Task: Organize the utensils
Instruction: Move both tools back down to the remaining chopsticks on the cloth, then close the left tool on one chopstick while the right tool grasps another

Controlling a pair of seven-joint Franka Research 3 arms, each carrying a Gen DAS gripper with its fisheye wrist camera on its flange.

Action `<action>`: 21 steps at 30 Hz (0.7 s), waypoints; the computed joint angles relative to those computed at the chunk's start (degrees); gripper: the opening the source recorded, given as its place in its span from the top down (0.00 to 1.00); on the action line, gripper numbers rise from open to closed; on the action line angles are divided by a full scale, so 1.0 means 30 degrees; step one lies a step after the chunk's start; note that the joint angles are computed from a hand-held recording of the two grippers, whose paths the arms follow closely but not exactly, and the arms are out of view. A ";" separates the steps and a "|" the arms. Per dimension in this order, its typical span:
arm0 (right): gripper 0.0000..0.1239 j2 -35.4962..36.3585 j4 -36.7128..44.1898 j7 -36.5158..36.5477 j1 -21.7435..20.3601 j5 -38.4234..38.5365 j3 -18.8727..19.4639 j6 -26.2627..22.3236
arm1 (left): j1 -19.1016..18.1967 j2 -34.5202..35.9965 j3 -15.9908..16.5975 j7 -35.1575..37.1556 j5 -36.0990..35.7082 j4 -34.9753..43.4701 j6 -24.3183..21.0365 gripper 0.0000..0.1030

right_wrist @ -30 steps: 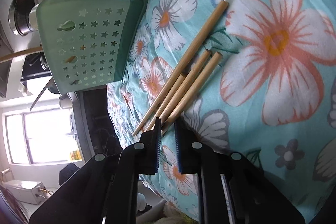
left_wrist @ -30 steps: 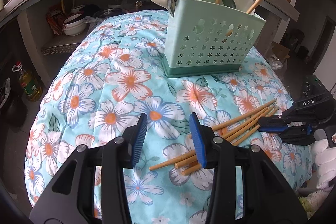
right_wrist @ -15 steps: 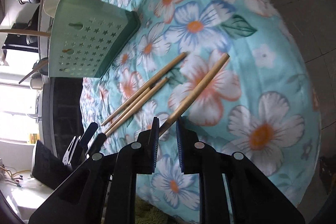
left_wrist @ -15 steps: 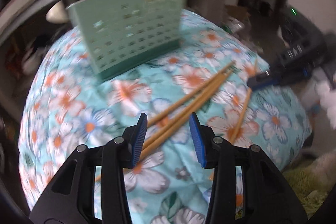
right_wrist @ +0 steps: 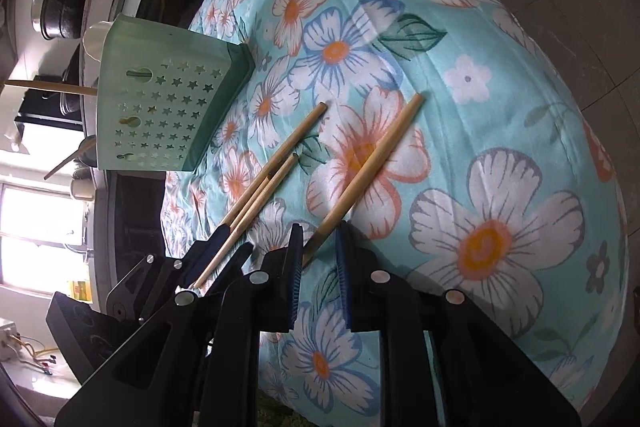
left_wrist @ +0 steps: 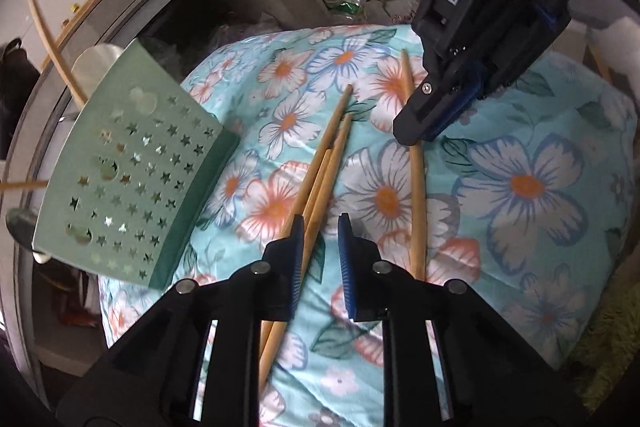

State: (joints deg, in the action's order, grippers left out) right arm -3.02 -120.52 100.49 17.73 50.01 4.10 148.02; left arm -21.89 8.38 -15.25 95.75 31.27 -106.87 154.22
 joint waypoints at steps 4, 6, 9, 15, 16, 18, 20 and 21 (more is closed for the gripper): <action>0.87 -0.0103 -0.0276 -0.0621 0.0067 0.0699 -0.0014 0.0287 | -0.0299 0.0545 0.0139 -0.0415 0.0971 0.0672 -0.0403 0.88; 0.87 -0.0212 -0.0459 -0.1021 0.0077 0.1185 -0.0064 0.0337 | -0.0392 0.0853 0.0190 -0.0547 0.1149 0.1023 -0.0549 0.89; 0.88 -0.0376 -0.0733 -0.1653 0.0049 0.1909 -0.0184 0.0295 | -0.0481 0.1153 0.0279 -0.0809 0.1323 0.1351 -0.0634 0.92; 0.88 -0.0502 -0.0959 -0.2472 -0.0034 0.2843 -0.0310 0.0168 | -0.0458 0.1668 0.0303 -0.0624 0.0862 0.1938 -0.0656 0.93; 0.88 -0.0515 -0.0970 -0.2533 -0.0053 0.2893 -0.0324 0.0129 | -0.0415 0.1613 0.0245 -0.0472 0.0597 0.1941 -0.0779 0.93; 0.88 -0.0573 -0.1035 -0.2722 -0.0085 0.3101 -0.0361 0.0045 | -0.0209 0.1320 0.0014 0.0149 -0.0346 0.1819 -0.1125 0.94; 0.88 -0.0560 -0.1022 -0.2868 -0.0109 0.3297 -0.0382 -0.0008 | 0.0072 0.1064 -0.0301 0.1100 -0.1742 0.1730 -0.1500 0.94; 0.88 -0.0575 -0.1040 -0.2959 -0.0118 0.3420 -0.0391 -0.0035 | 0.0210 0.0968 -0.0460 0.1646 -0.2542 0.1753 -0.1820 0.94</action>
State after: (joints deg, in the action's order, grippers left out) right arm -4.75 -123.64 91.61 17.37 60.27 2.93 147.91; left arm -21.26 11.29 -16.63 100.68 23.64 -101.61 148.76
